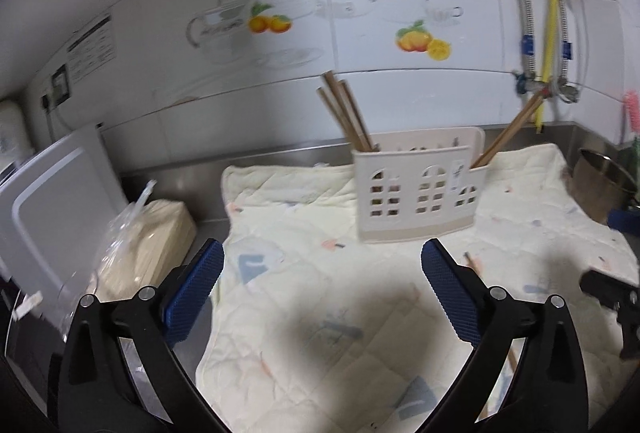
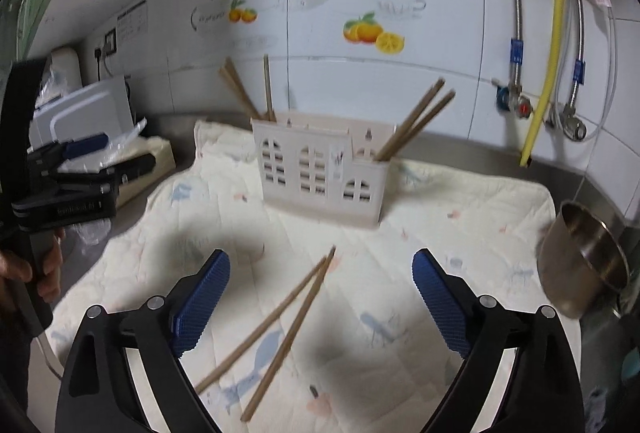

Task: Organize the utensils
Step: 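Lower both grippers to the last chopsticks and close each on one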

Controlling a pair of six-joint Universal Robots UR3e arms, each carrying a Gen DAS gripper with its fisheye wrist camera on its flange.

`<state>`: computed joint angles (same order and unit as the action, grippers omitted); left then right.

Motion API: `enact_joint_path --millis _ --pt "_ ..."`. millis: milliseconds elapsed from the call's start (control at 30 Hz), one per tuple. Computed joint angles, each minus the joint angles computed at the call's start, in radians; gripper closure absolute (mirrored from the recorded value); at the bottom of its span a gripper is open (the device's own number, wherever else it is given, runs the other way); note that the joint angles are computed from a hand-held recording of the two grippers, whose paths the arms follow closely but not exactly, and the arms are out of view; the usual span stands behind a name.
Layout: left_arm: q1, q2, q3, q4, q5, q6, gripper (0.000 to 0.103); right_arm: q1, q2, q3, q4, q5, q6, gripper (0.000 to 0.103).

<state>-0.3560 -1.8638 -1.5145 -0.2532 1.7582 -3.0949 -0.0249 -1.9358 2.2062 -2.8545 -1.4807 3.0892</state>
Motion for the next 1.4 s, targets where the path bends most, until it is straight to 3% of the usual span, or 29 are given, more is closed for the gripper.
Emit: enact_joint_path --millis 267,1000,1267,1400 --pt "-0.096 -0.075 -0.008 0.083 0.277 0.047 0.005 0.032 -0.022 0.093 0.002 -0.02 0.047 0.013" --pt "-0.171 -0.14 -0.027 0.186 0.444 0.092 0.005 0.113 -0.035 0.164 0.025 -0.072 0.125 0.014" --pt "-0.146 -0.098 -0.089 0.179 0.409 0.065 0.005 0.15 0.029 0.154 0.011 -0.057 0.189 0.049" --pt "-0.106 -0.052 -0.143 0.167 0.358 0.023 0.005 0.168 0.06 0.152 -0.013 -0.061 0.208 0.06"
